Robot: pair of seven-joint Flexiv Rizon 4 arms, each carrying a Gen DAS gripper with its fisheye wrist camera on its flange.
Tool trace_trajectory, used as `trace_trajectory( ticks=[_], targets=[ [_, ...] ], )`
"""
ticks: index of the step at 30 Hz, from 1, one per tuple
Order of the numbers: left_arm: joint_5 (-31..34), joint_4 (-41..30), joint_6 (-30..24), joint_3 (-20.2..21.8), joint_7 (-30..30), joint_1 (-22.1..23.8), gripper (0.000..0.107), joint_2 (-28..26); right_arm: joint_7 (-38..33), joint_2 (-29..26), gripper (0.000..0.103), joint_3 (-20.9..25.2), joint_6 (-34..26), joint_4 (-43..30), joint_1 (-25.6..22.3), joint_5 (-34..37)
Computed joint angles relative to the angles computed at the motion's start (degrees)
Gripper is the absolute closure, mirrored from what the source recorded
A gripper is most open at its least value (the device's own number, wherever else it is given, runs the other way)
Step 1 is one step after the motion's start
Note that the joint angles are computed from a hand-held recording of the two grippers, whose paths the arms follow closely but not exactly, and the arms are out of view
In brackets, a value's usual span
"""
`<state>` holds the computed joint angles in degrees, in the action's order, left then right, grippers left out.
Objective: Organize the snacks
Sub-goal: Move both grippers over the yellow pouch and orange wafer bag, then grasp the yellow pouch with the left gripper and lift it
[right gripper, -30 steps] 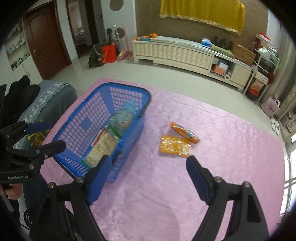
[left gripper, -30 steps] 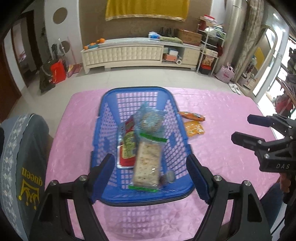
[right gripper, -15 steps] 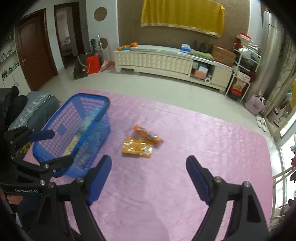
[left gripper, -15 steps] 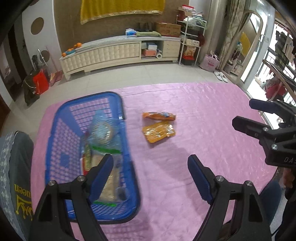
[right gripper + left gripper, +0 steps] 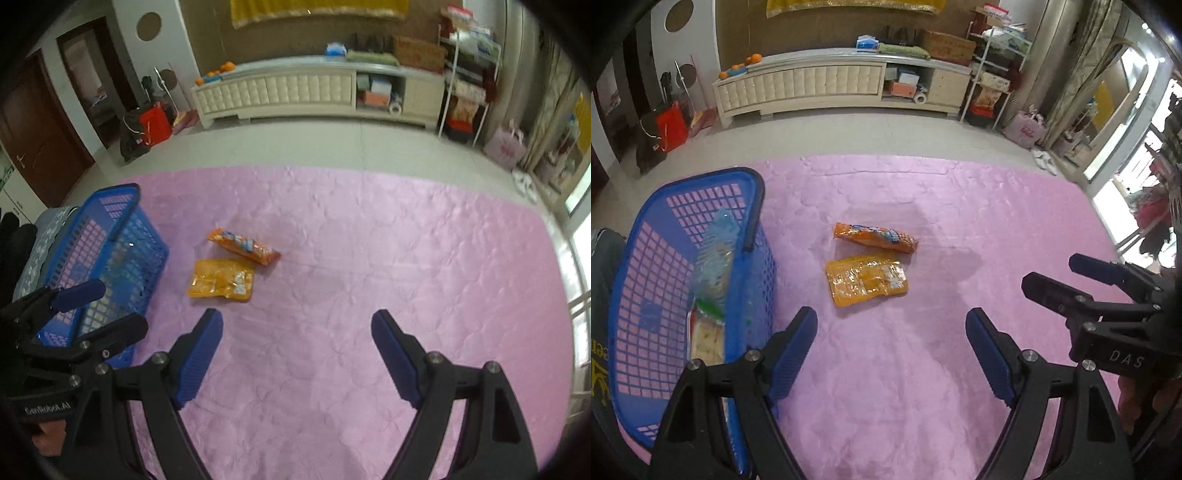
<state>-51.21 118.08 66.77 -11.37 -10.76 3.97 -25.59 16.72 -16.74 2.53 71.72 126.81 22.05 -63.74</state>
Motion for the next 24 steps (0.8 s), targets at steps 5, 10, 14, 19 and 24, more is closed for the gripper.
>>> trace_trajectory(
  ticks=[5,10,14,19,24],
  targets=[
    [11.0,-6.3,-2.8,3.9,-12.4,-3.4,0.026,-5.6,-1.5,-4.2,0.017,-1.6,3.8,-1.4,-0.9,2.8],
    [22.4,-13.3,-5.9,7.2,-23.5,-5.3,0.026,-11.2,-4.8,-8.0,0.017,-4.1,9.3,-2.2,-0.7,7.3],
    [27.4,-19.2,-11.7,7.4,-30.0,-5.1,0.026,-14.6,-11.3,-10.3,0.017,-2.9,10.8,-3.1,-1.6,14.4],
    [32.4,-25.9,-15.9,8.3,-36.3,-6.0,0.026,-18.9,-15.3,-12.6,0.017,-4.5,12.8,-3.7,-0.3,18.7],
    [35.1,-30.5,-18.5,8.2,-39.8,-6.0,0.026,-22.2,-17.5,-13.9,0.017,-6.6,14.0,-4.5,1.7,22.3]
  ],
)
